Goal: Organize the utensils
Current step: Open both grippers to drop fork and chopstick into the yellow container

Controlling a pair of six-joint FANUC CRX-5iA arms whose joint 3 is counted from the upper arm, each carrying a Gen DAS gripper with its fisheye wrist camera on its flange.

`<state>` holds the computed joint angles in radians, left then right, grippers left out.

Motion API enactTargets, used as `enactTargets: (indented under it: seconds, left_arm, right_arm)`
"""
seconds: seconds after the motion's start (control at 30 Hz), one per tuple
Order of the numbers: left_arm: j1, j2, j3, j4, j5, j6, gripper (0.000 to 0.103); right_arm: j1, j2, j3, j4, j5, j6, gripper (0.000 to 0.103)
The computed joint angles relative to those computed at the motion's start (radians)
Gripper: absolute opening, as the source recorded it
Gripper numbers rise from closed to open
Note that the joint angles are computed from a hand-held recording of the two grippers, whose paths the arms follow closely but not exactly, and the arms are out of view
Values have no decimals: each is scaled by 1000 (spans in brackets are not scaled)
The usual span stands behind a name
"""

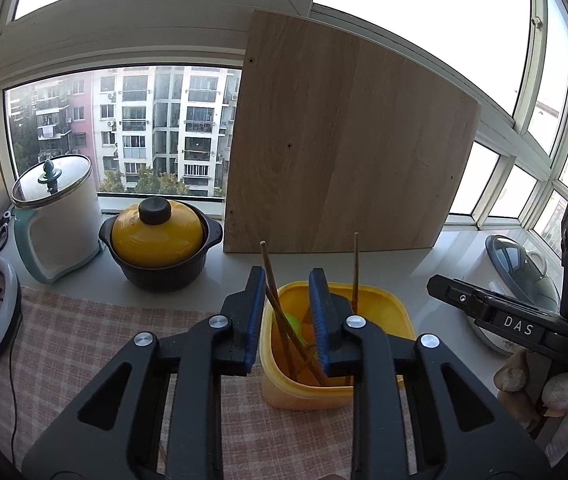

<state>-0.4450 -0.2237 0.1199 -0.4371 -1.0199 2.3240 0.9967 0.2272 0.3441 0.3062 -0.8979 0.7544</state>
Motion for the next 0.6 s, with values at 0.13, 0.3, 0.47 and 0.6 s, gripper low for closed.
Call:
enactTargets:
  seconds: [0.13, 0.3, 0.47, 0.6]
  left_arm:
    - [-15, -10, 0, -17, -10, 1, 23]
    - [-17, -33, -14, -19, -18, -3, 24]
    - [-1, -72, -46, 5, -20, -32, 24]
    - [13, -116, -85, 7, -24, -45, 24]
  right_arm:
    - [13, -20, -30, 35, 3, -36, 53]
    - [31, -44, -74, 87, 10, -99, 64]
    - [52, -70, -116, 137, 12, -151, 77]
    - [76, -90, -152, 196, 5, -194, 87]
